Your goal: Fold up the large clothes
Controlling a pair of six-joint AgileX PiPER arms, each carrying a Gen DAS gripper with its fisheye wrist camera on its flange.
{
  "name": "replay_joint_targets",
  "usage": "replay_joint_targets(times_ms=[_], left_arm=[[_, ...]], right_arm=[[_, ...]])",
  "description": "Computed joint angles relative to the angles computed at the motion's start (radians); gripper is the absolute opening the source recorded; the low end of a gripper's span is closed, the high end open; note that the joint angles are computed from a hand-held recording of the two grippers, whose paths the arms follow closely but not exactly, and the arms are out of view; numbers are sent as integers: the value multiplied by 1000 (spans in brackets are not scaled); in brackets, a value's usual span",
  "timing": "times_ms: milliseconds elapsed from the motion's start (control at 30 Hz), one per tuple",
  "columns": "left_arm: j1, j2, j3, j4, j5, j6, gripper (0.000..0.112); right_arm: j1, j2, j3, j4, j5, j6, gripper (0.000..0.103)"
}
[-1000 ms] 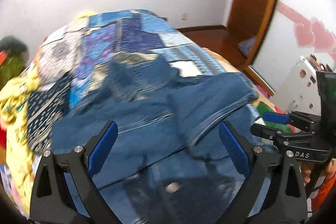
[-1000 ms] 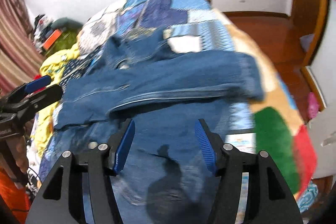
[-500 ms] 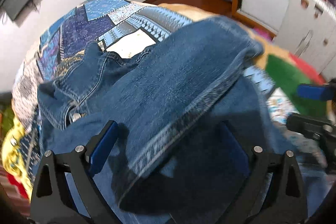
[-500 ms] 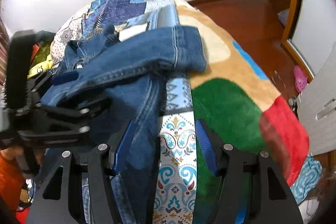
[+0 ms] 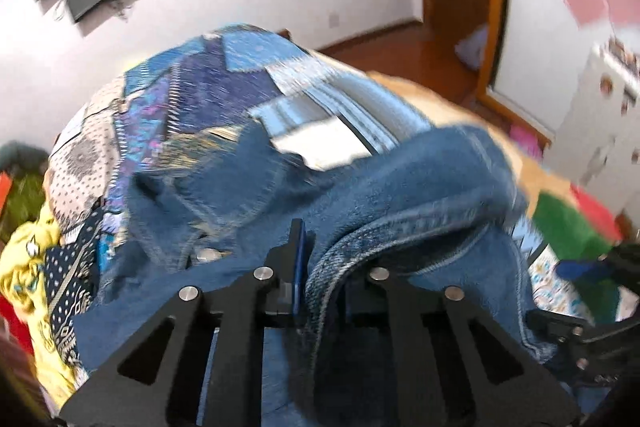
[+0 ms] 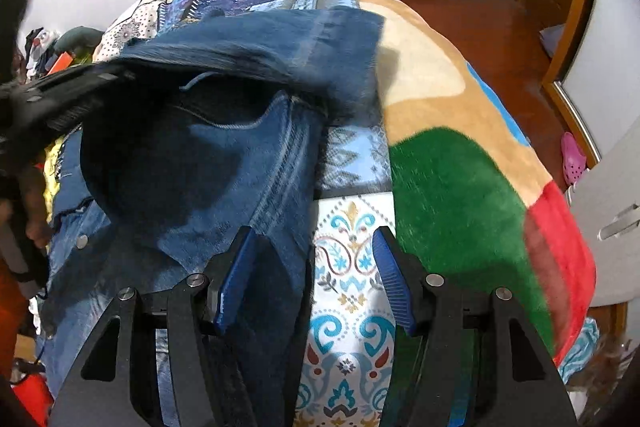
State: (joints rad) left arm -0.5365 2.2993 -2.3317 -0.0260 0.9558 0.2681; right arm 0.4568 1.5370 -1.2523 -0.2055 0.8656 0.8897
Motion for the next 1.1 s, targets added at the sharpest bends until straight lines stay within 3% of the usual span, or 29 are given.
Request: replay_joint_targets(times_ms=[133,267,400,500,567,633,833,1000,1100], left_arm=[[98,-80,50,-107,4,3,12],[191,-189,236,-167,-43,21,11],[280,-250,424,-203,-61,66,12],[327,-270,546,-208,-68,100,34],[328,-298,653,-131,-149,67,62],[334,-338,751,-121,-239,74,71],[265,-389,759,-3,-237,75,74],[201,-416,741,-73,-268,218,83],[155,-390,684,-141,-231,327,83]], right_arm=[[7,19,-61,-24,12,-8,56],[27,90,-140,-43,39,-30,56],[11,151,-167,33,42,-109,56],[6,164,-160,50,37,-122,57],[12,160,-155,36,36,-114,57],[18,164,-159,24,46,-103,59],[46,179,-197,-17,111,-57,63],[51,150,-190,-18,107,-26,63],[57,135,-186,-20,97,-15,64]])
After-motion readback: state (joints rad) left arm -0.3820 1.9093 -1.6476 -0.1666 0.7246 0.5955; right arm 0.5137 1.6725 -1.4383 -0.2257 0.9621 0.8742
